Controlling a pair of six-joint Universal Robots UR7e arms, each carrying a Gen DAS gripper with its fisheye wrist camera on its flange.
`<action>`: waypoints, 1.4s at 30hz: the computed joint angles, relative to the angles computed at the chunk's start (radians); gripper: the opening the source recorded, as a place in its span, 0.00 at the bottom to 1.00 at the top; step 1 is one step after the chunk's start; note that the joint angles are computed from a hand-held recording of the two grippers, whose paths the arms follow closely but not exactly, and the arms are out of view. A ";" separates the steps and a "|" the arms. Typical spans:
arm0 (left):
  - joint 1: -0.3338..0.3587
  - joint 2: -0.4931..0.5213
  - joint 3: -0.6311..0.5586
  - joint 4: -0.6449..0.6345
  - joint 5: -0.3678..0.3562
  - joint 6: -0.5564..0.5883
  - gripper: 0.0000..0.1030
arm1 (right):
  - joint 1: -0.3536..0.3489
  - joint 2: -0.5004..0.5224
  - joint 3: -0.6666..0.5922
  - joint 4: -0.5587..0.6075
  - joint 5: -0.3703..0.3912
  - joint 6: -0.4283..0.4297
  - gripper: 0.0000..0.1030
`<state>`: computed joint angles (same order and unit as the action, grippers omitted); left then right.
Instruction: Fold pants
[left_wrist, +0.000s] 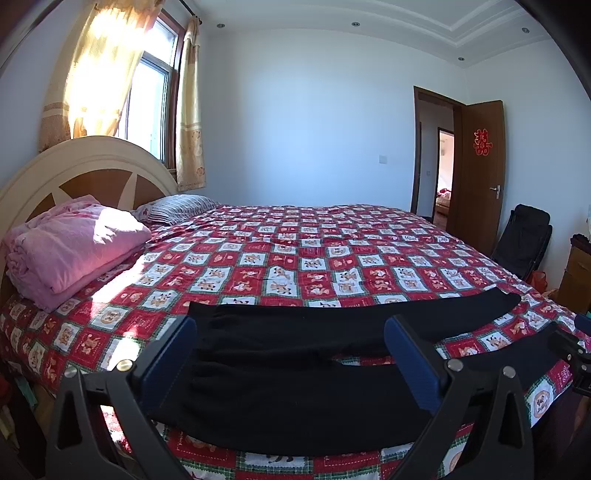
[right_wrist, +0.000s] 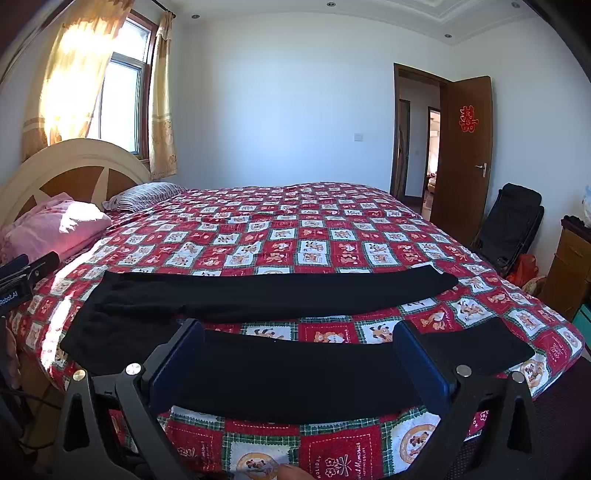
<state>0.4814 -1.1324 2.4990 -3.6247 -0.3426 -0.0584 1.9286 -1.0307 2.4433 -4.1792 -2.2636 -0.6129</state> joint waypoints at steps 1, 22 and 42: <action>0.000 0.003 0.001 -0.001 0.000 -0.002 1.00 | -0.002 0.002 0.000 -0.003 0.001 -0.001 0.99; 0.356 0.113 -0.226 -0.276 -0.052 0.492 1.00 | -0.178 -0.011 0.010 0.161 0.121 0.060 0.99; 0.712 0.141 -0.627 0.399 -0.329 0.402 0.70 | -0.313 0.038 -0.029 0.252 0.179 0.040 0.69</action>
